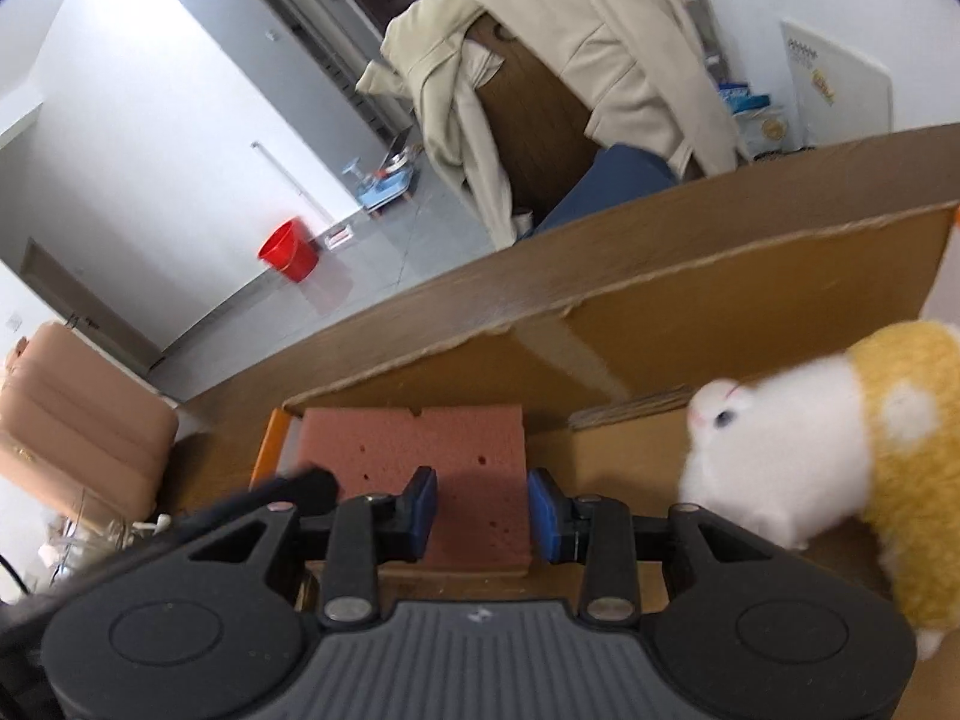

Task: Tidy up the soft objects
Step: 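Carry the sponge with both grippers into the box and open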

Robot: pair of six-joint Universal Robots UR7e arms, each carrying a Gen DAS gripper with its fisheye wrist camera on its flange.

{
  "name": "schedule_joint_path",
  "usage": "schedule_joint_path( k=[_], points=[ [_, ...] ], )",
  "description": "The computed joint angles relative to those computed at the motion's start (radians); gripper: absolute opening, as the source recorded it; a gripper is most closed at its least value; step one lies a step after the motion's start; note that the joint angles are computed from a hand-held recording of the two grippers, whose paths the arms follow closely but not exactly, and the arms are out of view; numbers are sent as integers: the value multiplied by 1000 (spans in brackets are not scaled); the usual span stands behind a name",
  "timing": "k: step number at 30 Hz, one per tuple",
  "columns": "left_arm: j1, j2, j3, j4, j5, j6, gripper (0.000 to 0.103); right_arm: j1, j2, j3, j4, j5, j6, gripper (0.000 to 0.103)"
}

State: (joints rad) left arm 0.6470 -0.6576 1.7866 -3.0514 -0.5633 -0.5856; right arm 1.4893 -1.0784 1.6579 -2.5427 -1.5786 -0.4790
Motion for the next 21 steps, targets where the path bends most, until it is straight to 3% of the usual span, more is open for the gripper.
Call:
schedule_joint_path(
  k=[4,8,10,16,17,19,21],
  points=[
    [-36,-24,15,28,57,-19,58,0,-22,28,-35,10,-15,34],
    [-80,-66,31,142,112,-111,61,6,-82,54,-31,22,-26,35],
    [-107,-87,43,210,134,-163,62,10,-127,73,-37,25,-50,40],
    [-219,-156,84,516,201,-377,74,1,-305,128,-18,31,-212,52],
    [-239,-170,89,583,206,-430,75,-4,-335,132,-14,31,-233,53],
    [-276,-193,86,739,217,-563,90,-9,-389,130,6,15,-268,62],
    [-318,-211,87,896,236,-705,93,-15,-449,137,31,2,-325,70]
  ],
)
